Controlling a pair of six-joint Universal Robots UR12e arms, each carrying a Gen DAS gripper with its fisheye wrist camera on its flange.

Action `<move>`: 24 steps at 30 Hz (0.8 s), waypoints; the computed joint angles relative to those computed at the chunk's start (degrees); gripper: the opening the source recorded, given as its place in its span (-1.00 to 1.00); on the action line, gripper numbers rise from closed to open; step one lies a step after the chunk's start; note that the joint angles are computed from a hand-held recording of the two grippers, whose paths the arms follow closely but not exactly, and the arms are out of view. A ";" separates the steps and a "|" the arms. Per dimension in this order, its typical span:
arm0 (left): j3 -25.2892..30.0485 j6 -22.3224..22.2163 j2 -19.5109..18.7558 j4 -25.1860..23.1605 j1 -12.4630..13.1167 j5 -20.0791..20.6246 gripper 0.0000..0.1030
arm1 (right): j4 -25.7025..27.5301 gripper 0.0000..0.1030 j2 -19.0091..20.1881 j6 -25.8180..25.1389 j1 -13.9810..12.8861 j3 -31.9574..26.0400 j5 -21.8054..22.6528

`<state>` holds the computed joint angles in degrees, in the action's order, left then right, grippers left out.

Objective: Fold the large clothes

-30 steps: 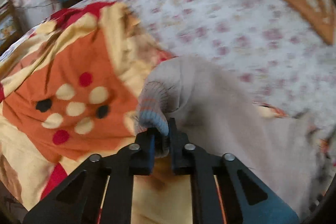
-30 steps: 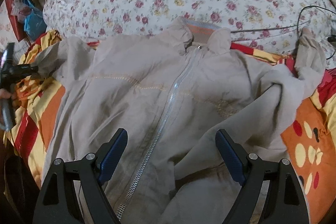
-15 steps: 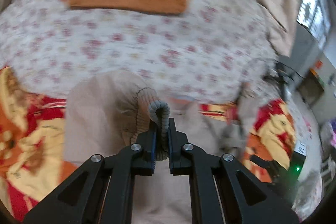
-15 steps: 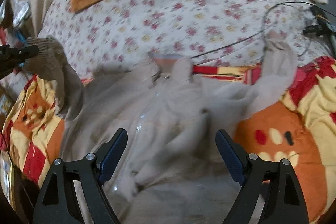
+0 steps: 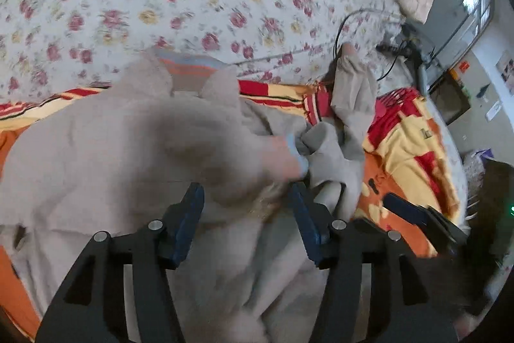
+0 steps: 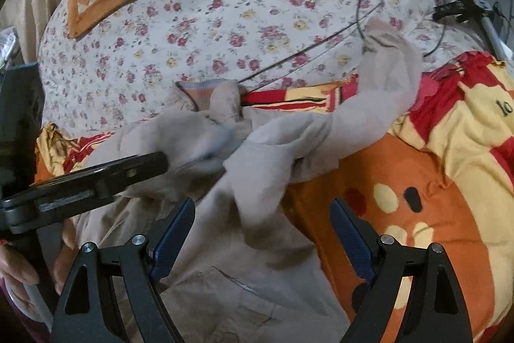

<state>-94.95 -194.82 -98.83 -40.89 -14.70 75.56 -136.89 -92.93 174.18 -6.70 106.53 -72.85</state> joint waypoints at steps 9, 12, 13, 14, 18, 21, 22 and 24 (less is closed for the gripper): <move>-9.27 0.98 8.33 -0.56 2.03 28.53 0.50 | 1.47 0.75 3.81 -2.77 2.93 -4.27 0.05; -10.18 -1.66 7.63 -5.18 2.17 35.55 0.50 | 8.18 0.81 6.80 -1.66 4.07 -8.09 2.33; -10.57 -2.71 7.49 -6.22 2.43 36.47 0.50 | 9.72 0.82 7.24 -0.56 4.15 -8.70 3.63; -11.08 -3.97 7.37 -6.74 2.75 37.08 0.50 | 10.56 0.83 7.71 0.52 4.32 -9.12 4.73; -12.42 -7.20 7.29 -6.58 3.77 35.81 0.50 | 14.08 0.83 8.59 1.92 5.55 -10.67 4.18; -13.15 -6.93 7.15 -4.69 3.27 36.94 0.51 | 12.76 0.82 7.24 1.47 4.98 -10.03 9.15; -13.21 -6.78 7.02 -4.39 2.88 37.81 0.51 | 13.27 0.82 7.22 1.54 4.87 -10.04 11.32; -12.99 -7.43 6.67 -4.22 2.24 38.94 0.51 | 16.57 0.83 8.28 0.79 5.12 -10.98 12.95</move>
